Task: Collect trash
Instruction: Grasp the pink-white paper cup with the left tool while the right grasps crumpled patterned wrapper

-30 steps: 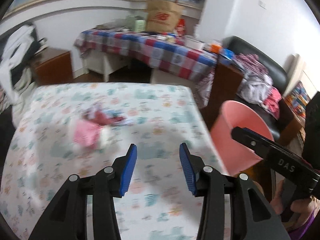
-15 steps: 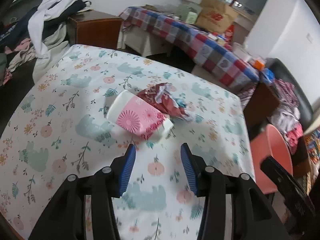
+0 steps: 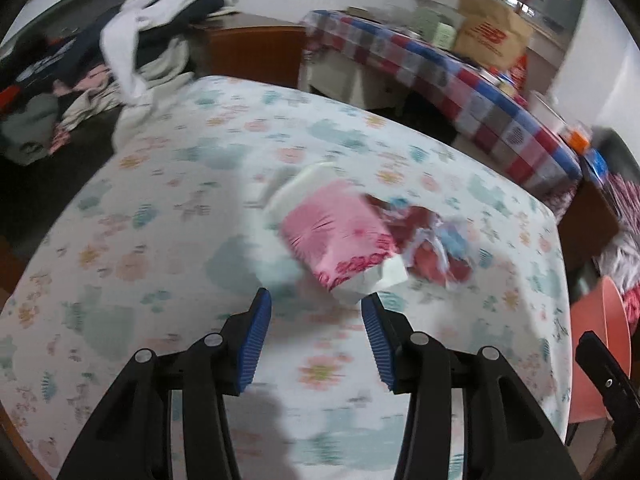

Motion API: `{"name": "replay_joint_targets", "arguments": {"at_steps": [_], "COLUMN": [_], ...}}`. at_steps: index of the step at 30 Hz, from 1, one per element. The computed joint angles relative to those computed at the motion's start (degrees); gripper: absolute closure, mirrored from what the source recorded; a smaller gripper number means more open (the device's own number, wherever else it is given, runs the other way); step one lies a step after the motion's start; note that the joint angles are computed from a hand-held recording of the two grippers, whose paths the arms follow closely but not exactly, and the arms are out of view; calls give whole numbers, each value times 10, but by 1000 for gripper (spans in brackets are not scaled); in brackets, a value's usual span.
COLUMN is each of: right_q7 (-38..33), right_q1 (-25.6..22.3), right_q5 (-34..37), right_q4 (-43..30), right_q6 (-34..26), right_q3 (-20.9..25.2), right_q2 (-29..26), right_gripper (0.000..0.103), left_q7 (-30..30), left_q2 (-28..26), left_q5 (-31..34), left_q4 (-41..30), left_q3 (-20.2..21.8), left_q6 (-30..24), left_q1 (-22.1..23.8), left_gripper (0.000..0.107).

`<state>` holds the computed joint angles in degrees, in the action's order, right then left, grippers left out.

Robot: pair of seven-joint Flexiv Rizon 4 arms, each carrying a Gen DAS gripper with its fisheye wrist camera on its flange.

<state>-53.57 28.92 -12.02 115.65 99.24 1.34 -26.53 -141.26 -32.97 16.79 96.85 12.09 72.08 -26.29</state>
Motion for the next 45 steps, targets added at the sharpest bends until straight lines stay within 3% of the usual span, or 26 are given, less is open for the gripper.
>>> {"name": "replay_joint_targets", "arguments": {"at_steps": [3,7,13,18,27,29,30,36,39,41,45], "right_q7": [-22,-74,-124,-139,-183,-194,-196,-199,-188,-170,-117], "right_q1": [-47,-132,-149,-121,-97,-89,-84,-86,-86,-79,-45], "right_q5": [-18,-34,-5,18,81,89,92,125,130,126,98], "right_q4": [-30,-89,-175,-245,-308,-305,-302,-254,-217,-185,-111], "right_q6": [-14,-60,-124,-178,-246,-248,-251,-206,-179,-158,-110], "right_q3": [61,180,233,215,208,200,195,195,187,169,107], "right_q2": [-16,-53,-99,-134,-173,-171,-169,-142,-116,-93,-43], "right_gripper": [61,61,61,61,61,85,88,95,97,98,99], "left_q7": [-22,-47,-60,39,122,157,176,261,294,314,345], "left_q2": [18,43,69,67,16,14,14,6,4,2,4], "left_q5": [7,23,34,-34,-114,-136,-146,-188,-207,-216,-236], "left_q4": [27,60,95,113,81,89,93,99,100,97,97], "left_q3": [18,35,28,-53,-61,-93,-114,-184,-204,-206,-204], "left_q6": [7,16,69,135,135,151,159,181,187,189,192], "left_q1": [3,10,41,102,99,124,137,172,179,173,157], "left_gripper": [61,61,61,61,61,61,61,66,81,91,95]}}
